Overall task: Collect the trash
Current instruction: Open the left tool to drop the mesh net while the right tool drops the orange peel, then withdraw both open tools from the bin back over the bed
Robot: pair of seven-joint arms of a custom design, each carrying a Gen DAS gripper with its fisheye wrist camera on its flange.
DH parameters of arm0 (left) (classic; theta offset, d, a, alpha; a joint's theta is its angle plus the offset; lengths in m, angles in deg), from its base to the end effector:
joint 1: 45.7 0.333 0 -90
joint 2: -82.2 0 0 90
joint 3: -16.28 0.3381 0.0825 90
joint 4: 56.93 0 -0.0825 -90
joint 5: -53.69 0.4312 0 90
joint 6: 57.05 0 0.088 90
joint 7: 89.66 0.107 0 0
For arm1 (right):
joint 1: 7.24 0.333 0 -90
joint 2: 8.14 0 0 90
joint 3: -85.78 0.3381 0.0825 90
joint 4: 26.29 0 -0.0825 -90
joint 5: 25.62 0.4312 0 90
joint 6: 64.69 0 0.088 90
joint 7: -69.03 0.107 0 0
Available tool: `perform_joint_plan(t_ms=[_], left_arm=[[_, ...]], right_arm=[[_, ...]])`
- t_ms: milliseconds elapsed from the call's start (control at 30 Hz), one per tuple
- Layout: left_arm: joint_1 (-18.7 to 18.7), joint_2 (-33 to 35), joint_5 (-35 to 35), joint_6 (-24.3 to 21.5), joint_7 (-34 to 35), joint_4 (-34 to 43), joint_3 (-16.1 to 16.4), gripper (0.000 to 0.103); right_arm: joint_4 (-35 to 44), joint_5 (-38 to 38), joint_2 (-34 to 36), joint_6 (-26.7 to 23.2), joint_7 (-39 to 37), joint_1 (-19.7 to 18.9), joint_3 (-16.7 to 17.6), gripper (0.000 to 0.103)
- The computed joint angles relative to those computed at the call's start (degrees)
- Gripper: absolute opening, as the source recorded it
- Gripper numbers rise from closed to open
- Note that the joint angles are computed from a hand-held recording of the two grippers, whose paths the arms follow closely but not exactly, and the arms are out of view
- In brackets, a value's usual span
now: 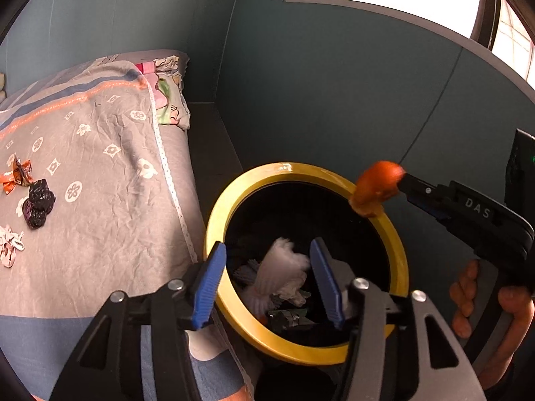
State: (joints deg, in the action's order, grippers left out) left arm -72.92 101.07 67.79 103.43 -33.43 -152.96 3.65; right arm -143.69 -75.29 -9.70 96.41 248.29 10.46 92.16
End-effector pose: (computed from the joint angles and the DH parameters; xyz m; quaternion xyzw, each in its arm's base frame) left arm 0.5815 -0.4726 0.5121 -0.5596 0.7291 -0.3790 0.1079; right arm 0.5578 0.2905 0.5311 -0.4875 0.7500 -0.2034 0.3980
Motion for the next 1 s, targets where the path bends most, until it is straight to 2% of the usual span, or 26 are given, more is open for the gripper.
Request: perform_joint_plan(t_ms=[67, 233, 433, 567, 833, 1000], left_arm=[[0.0, -0.7, 0.2, 0.4, -0.4, -0.7, 0.2, 0.055], [0.0, -2.4, 1.3, 1.6, -2.2, -2.5, 0.7, 0.057], [0.2, -4.6, 3.7, 2.4, -5.1, -4.9, 1.3, 0.058], [0.5, -6.4, 6.0, 3.0, -7.8, -6.8, 1.8, 0.062], [1.7, -10.3, 13.3, 4.0, -16.0, -10.7, 2.6, 0.070], [3.9, -13.4, 17.2, 5.1, -20.8, -14.1, 2.2, 0.077]], right_arm=[[0.0, -2.0, -0.4, 0.0, 1.9, 0.0, 0.1, 0.044], [-0.2, -6.1, -2.3, -2.9, 4.3, 0.2, 1.1, 0.045], [-0.4, -6.4, -3.2, -3.5, 4.6, -0.2, 2.1, 0.045], [-0.2, -6.6, -3.5, -3.9, 4.8, -0.3, 2.6, 0.046], [0.9, -7.7, -3.6, -4.0, 4.7, 0.0, 3.2, 0.060], [2.3, -7.5, -2.9, -4.1, 3.3, 0.7, 3.3, 0.069]])
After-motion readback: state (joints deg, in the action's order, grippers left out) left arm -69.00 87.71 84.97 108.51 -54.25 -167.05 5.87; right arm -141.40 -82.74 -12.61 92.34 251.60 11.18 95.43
